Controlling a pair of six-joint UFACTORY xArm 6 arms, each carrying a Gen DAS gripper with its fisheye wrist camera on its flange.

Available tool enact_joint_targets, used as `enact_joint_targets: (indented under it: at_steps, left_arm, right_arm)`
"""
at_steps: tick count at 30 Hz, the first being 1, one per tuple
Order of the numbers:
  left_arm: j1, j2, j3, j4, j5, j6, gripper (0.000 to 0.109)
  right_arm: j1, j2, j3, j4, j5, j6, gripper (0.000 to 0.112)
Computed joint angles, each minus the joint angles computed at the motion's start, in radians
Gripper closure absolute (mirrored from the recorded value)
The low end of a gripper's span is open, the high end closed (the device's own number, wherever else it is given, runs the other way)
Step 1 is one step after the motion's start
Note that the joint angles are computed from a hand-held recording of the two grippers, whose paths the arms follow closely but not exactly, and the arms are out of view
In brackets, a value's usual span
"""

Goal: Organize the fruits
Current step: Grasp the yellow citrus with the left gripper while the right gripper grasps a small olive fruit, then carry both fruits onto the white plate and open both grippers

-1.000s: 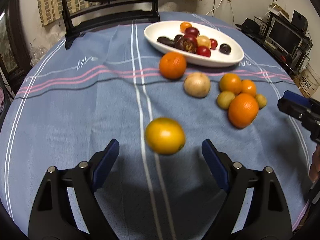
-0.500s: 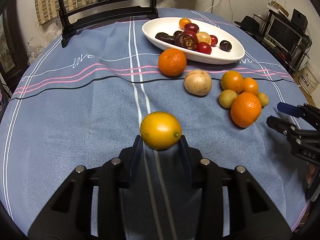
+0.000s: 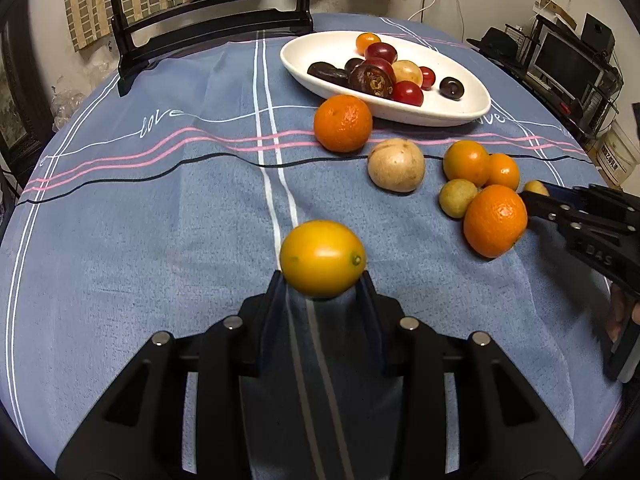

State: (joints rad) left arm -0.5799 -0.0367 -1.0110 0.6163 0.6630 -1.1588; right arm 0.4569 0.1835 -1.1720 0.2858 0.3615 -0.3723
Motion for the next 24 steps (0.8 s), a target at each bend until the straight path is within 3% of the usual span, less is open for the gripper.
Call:
enact_joint_targets:
  at_steps: [4,9,24]
  left_arm:
    - [0.0,0.012,-0.012,0.002,0.006,0.011,0.071]
    - [0.001,0.035,-0.037,0.02,0.019,0.018,0.063]
    - [0.01,0.005,-0.079,0.021,0.008,0.055,0.068]
  right_arm:
    - [-0.007,-0.043,0.039,0.034,-0.022,-0.032,0.087]
    - [-0.011,-0.076,0.071,0.078,-0.032,-0.073,0.087]
    - [0.002,-0.101,0.05,0.139,-0.061,-0.142,0.087]
